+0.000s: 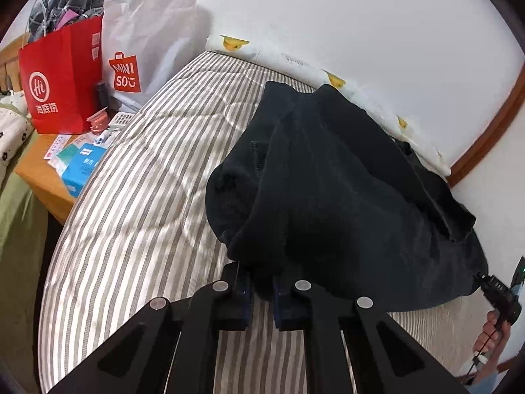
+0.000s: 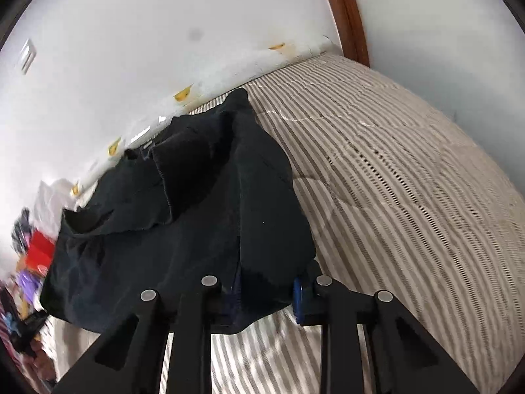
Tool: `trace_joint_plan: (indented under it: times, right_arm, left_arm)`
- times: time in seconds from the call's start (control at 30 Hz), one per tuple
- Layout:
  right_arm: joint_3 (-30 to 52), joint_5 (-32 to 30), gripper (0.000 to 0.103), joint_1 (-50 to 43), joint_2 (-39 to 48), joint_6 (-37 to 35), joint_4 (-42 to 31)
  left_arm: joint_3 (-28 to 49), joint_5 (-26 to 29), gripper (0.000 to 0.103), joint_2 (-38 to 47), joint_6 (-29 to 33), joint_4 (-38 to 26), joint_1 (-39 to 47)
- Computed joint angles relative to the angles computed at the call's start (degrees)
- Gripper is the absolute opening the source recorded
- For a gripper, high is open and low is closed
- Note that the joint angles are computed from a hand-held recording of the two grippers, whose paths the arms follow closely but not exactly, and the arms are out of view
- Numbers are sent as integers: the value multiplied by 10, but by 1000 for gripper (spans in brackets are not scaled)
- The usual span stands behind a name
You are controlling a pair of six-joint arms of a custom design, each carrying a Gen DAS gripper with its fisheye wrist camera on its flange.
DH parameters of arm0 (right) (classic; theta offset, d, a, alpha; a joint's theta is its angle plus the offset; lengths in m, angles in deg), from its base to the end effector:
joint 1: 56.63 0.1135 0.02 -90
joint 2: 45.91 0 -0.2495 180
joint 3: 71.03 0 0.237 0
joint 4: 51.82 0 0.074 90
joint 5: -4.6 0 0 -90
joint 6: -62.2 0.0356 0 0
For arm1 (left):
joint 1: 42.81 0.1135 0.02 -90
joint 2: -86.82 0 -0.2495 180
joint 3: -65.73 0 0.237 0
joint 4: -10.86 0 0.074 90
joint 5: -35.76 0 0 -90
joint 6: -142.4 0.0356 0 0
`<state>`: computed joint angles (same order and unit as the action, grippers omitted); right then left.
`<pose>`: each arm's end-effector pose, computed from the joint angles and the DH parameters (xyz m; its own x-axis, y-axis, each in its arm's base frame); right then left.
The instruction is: Fold small clothes
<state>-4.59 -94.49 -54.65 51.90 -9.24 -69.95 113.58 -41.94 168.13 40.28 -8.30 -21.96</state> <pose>0.3268 0.0169 0.1543 -0.7639 0.2881 -0.5774 0.1123 0.9405 0.3206 0.2327 0.0805 0.1430 -0.6784 -0.4779 -0.5580 -0.3777 0.8783 -0.2930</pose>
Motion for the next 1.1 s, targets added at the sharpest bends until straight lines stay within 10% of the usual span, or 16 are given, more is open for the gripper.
trace_joint_plan:
  times: [0.63,1.1]
  right_arm:
    - [-196,-29,24,-72,-241,-85,-67]
    - [-149,166,51,27,-321,-170,-113]
  left_arm:
    - [-165,0,11,-308,45,-139,-18]
    - [-114,-68,26,-376,79,-232,-42]
